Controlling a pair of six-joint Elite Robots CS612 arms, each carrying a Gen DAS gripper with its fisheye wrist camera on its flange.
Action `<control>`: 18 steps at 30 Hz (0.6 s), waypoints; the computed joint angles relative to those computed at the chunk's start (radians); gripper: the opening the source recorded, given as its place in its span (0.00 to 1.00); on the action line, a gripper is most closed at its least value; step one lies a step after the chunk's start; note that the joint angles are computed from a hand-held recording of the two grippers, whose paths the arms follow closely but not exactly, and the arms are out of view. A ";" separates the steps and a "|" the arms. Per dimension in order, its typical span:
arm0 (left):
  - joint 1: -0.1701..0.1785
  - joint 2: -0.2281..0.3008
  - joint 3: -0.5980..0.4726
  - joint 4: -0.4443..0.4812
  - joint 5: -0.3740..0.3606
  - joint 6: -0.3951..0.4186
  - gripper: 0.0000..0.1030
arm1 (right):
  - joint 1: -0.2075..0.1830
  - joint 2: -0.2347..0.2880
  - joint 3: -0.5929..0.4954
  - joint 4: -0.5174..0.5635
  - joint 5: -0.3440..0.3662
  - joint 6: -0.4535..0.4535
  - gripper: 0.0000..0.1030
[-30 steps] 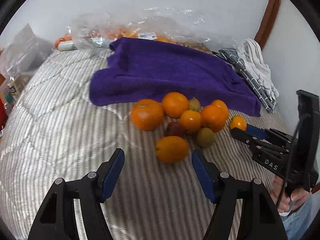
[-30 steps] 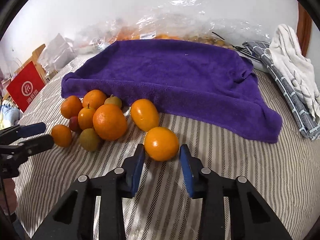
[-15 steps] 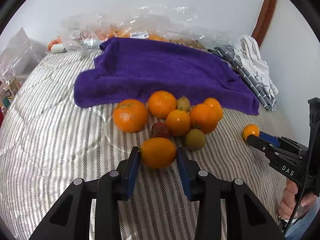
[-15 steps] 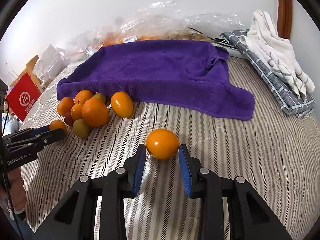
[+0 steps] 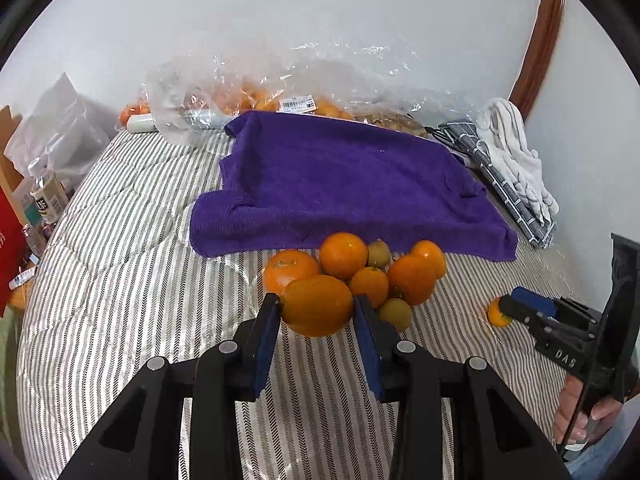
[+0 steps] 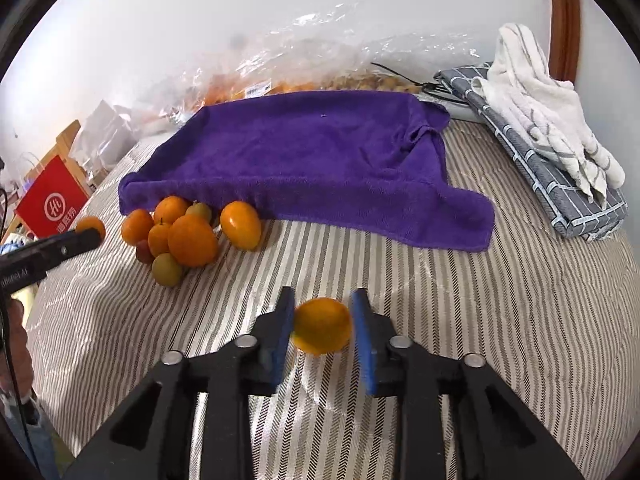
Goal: Organize fruits
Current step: 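Grasp an oval kumquat with the right gripper while the left gripper grasps another kumquat, then carry both held kumquats up and over onto the purple towel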
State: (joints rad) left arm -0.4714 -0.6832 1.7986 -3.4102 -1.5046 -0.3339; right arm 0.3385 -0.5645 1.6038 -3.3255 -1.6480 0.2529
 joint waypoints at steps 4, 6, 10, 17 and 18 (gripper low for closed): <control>0.004 0.004 0.001 0.017 -0.021 -0.020 0.35 | 0.004 0.008 -0.002 0.034 -0.010 -0.007 0.38; 0.004 0.005 0.001 0.023 -0.020 -0.026 0.35 | 0.003 0.013 -0.005 0.048 -0.005 -0.003 0.35; 0.001 0.000 0.004 0.014 -0.012 -0.018 0.35 | 0.008 0.016 -0.004 0.030 -0.025 -0.011 0.34; 0.003 -0.024 -0.004 0.000 -0.015 -0.015 0.35 | 0.007 -0.015 0.005 0.001 -0.044 -0.025 0.34; 0.003 -0.029 -0.011 0.004 -0.008 -0.010 0.35 | 0.007 -0.019 0.003 -0.002 -0.047 -0.027 0.34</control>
